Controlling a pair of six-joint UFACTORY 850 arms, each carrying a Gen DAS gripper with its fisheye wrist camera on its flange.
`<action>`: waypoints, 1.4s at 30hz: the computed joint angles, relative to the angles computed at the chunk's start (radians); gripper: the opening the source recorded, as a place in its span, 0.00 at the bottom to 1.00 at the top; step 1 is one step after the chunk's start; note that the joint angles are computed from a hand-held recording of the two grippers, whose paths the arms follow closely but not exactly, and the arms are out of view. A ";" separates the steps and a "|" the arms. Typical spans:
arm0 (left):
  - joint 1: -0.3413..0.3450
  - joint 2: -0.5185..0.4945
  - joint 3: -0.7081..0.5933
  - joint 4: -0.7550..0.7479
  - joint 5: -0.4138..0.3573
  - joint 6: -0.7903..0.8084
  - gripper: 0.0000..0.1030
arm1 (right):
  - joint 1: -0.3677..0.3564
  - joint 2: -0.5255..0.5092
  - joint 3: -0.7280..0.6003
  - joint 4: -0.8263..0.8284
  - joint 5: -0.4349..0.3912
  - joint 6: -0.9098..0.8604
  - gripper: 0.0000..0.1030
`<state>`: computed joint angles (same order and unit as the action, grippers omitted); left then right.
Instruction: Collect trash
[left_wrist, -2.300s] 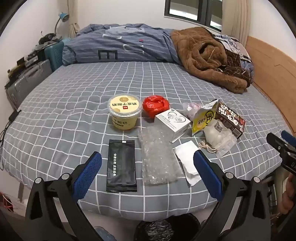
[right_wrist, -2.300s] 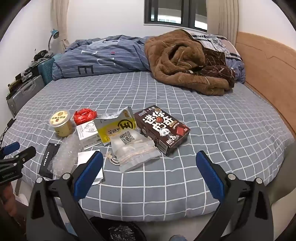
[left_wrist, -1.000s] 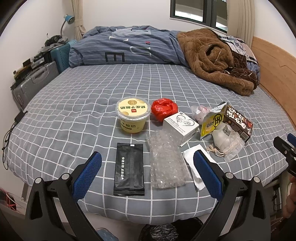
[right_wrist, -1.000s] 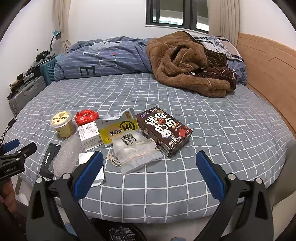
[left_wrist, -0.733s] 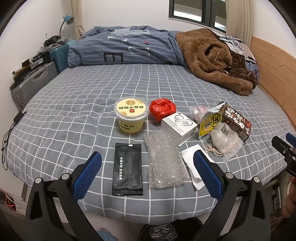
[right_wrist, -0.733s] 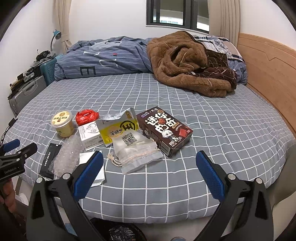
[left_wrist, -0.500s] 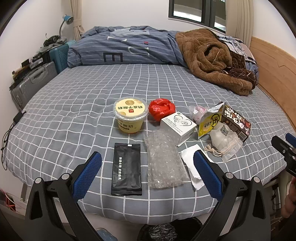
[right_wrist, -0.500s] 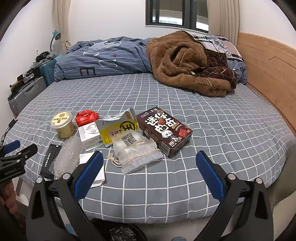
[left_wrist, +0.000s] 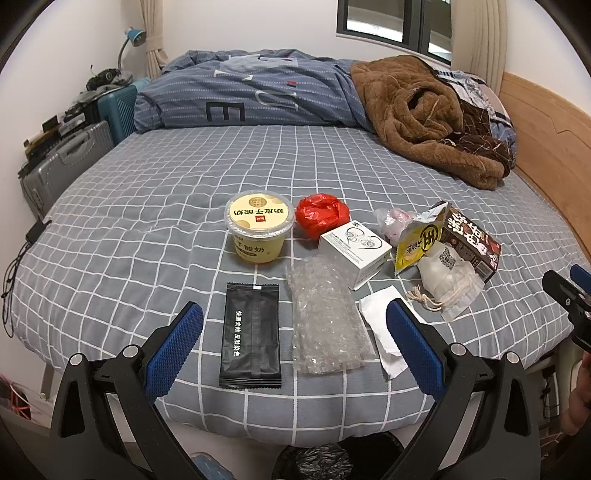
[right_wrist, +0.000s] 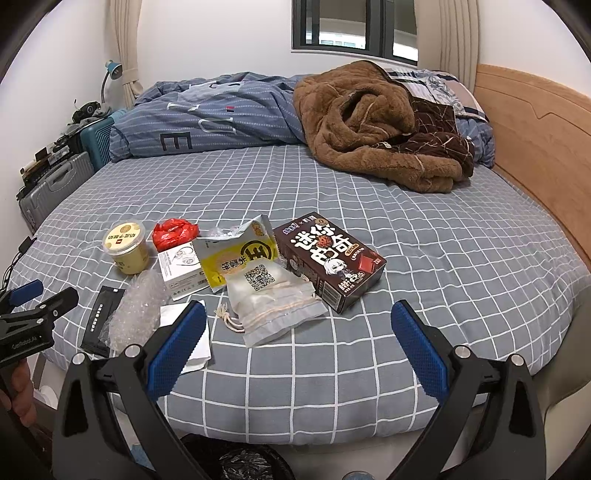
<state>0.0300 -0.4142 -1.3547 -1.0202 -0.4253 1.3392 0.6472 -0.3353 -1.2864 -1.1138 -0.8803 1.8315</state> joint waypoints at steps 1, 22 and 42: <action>0.000 -0.001 -0.001 0.003 0.000 -0.003 0.95 | -0.001 0.000 0.000 0.001 0.000 -0.001 0.93; -0.002 -0.005 -0.008 0.043 -0.010 -0.043 0.95 | 0.005 -0.010 -0.018 -0.002 -0.003 -0.004 0.93; -0.090 -0.161 -0.160 0.349 -0.009 -0.404 0.95 | -0.109 -0.148 -0.125 0.105 0.170 -0.221 0.93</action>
<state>-0.0602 -0.5751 -1.5149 -0.6708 -0.4347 0.9356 0.5384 -0.4833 -1.4113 -1.0091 -0.7105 1.6105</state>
